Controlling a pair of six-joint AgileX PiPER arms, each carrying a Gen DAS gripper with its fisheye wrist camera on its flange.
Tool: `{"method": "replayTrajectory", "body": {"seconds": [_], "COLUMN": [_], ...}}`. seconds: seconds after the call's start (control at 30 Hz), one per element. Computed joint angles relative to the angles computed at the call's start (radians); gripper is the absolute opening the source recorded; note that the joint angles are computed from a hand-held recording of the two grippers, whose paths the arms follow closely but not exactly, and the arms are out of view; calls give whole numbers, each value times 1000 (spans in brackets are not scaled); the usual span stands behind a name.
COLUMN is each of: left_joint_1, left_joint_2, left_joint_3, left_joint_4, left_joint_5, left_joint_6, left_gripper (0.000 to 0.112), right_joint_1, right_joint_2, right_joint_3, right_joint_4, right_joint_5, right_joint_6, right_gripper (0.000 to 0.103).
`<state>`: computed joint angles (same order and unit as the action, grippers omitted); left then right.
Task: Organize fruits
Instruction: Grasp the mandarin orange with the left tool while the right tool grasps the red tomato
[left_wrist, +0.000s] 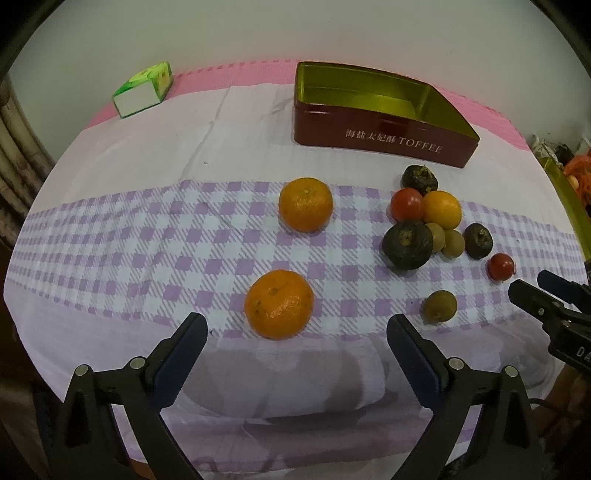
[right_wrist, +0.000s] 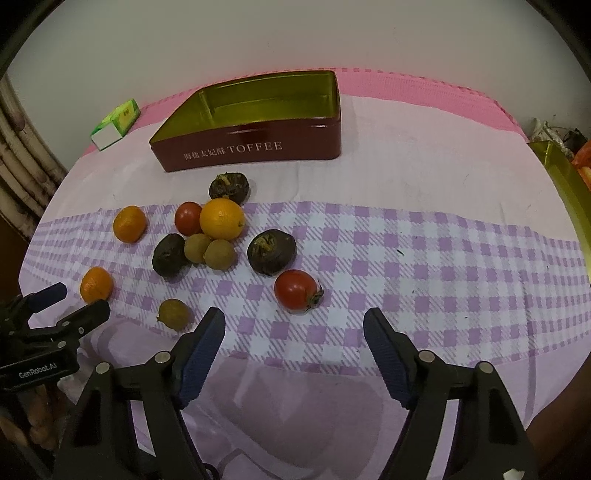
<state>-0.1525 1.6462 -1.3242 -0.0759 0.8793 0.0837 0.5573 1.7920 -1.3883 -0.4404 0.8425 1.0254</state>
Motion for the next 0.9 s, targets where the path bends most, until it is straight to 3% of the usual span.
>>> {"method": "replayTrajectory", "body": {"seconds": [0.3,0.63,0.9], "left_joint_1": [29,27,37], "left_joint_2": [33,100,129], "left_joint_3": [-3,-56,-76], "left_joint_4": [-39,-58,-88], "left_joint_5": [2,12,6], "left_joint_6": [30,52,90], "left_gripper": [92,71,63], "right_joint_1": [-26,-45,-55], "right_joint_2": [27,66,110], "right_joint_3": [-9,-38,-92], "right_joint_4": [56,78,76], "right_joint_5": [-7,-2,23], "right_joint_6": [-42,-75,-108], "right_gripper": [71,70,62]}}
